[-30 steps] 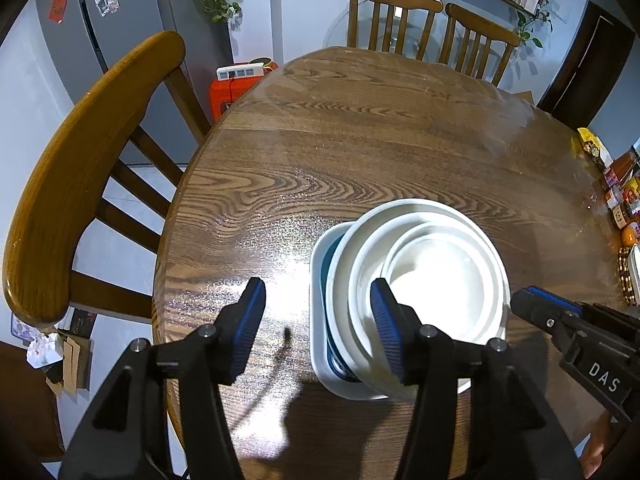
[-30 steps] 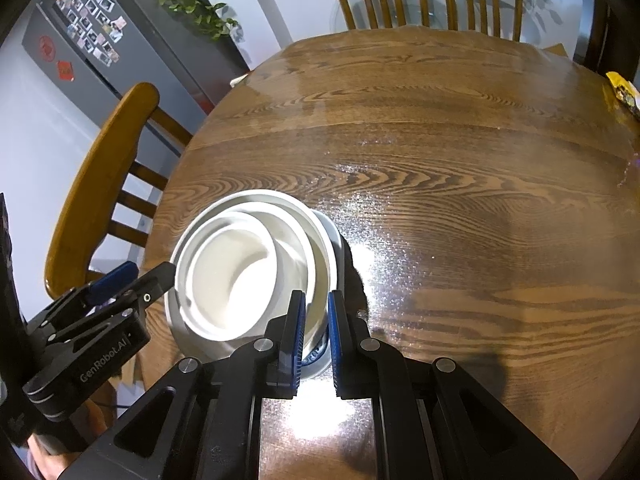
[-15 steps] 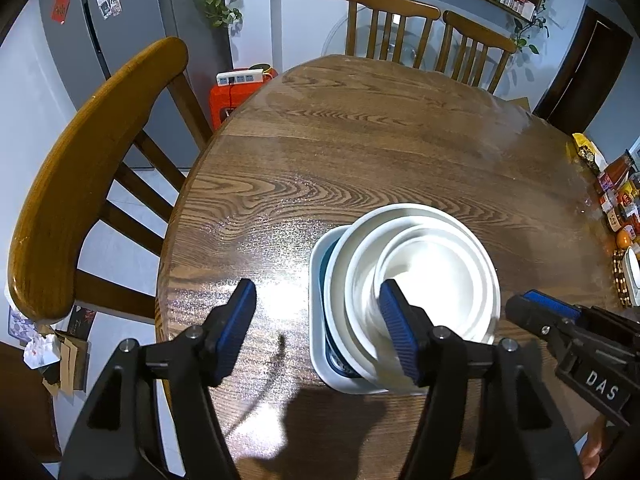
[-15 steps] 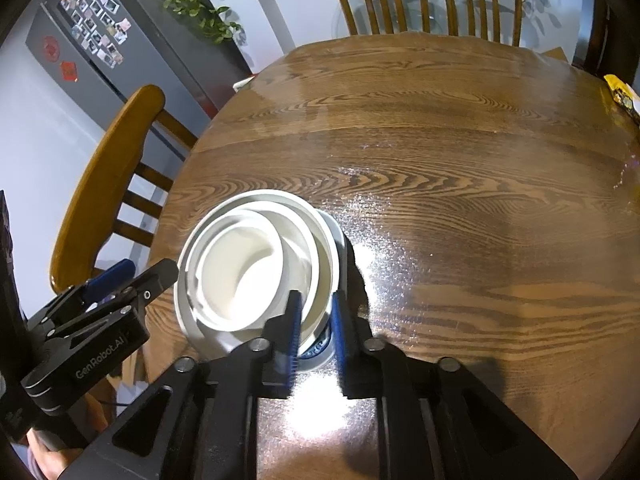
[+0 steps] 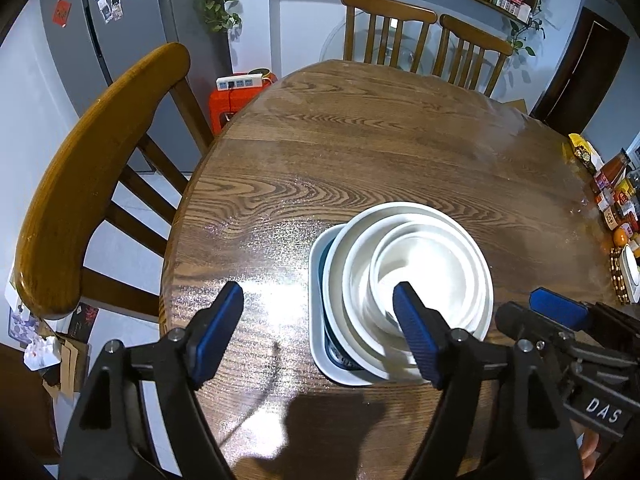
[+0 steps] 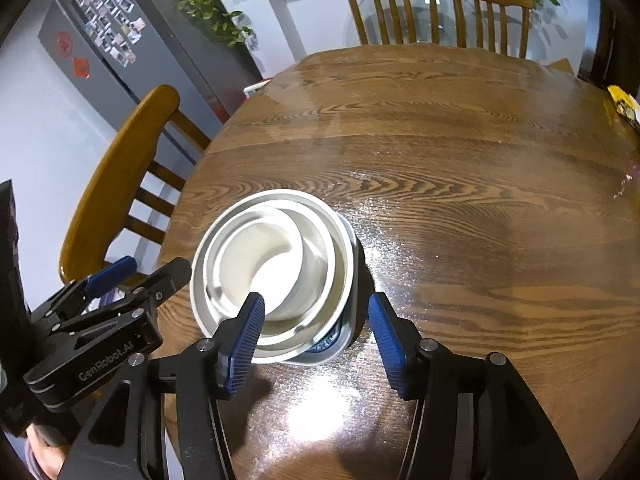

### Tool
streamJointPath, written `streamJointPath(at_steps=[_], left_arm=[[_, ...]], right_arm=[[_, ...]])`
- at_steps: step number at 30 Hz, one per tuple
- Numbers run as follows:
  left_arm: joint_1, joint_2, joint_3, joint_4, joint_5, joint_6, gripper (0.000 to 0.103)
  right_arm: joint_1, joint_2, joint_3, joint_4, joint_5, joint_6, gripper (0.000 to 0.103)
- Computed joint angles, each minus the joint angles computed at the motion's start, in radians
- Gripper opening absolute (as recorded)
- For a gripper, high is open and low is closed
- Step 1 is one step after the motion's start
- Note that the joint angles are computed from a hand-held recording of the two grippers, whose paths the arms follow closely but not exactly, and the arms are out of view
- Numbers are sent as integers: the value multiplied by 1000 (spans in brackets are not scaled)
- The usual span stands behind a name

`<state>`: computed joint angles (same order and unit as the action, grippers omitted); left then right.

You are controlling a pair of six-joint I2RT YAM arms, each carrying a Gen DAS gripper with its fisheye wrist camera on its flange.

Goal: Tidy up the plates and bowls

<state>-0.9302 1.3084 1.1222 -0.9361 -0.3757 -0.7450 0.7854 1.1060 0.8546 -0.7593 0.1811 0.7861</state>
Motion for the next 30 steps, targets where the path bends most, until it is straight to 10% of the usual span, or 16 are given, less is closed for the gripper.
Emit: streamJointPath(at_steps=[24, 30], left_arm=[[-59, -68, -9, -25, -36, -17, 100], [-77, -88, 6, -58, -59, -38, 102]], right_arm=[[145, -38, -4, -49, 157, -13, 72], [198, -54, -9, -59, 207, 0, 94]])
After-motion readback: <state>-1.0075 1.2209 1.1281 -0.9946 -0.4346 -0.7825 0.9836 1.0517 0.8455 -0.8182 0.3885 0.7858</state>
